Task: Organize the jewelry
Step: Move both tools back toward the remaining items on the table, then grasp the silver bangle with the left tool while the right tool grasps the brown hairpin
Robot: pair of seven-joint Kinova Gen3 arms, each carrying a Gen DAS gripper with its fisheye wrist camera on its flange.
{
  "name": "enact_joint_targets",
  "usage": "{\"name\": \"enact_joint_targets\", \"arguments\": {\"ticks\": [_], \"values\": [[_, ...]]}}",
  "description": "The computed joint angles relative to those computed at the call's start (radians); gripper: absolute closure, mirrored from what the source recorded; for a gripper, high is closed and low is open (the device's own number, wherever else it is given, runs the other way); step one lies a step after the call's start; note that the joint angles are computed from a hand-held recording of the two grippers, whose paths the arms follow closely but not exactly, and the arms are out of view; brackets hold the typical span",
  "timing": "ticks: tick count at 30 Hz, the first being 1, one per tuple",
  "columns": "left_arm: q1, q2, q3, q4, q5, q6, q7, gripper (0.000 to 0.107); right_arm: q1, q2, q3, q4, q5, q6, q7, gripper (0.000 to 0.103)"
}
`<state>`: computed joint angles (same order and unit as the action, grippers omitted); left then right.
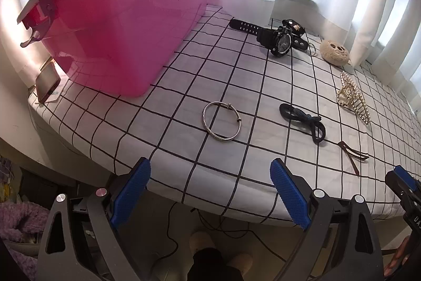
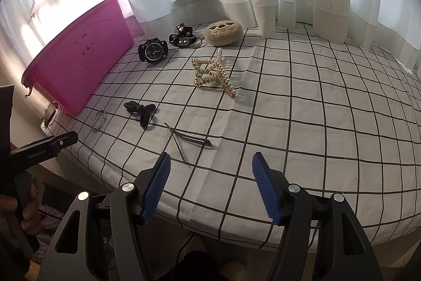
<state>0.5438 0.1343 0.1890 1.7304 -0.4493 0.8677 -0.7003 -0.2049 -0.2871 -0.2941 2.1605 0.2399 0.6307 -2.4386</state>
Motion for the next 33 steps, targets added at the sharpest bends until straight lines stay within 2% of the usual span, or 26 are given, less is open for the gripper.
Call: {"name": "enact_joint_targets", "arguments": {"ticks": [7,13,18,33], "values": [[0.004,0.053,-0.029,0.009,-0.044,-0.067,0.050,0.017,0.055,0.033,-0.072,0.045,0.121,-0.097,-0.145,0.041],[0.009,0.091,-0.047,0.002,-0.040,-0.113,0.030,0.017,0.025,0.093,-0.053,0.037,0.181,-0.130,-0.181,0.041],[0.023,0.106,-0.066,-0.003,-0.045,-0.139,0.018,0.017,-0.023,0.127,-0.012,0.029,0.196,-0.152,-0.156,0.041],[0.033,0.134,-0.099,-0.006,-0.054,-0.184,0.021,0.017,-0.164,0.238,0.031,-0.032,0.434,-0.053,-0.263,0.036]]}}
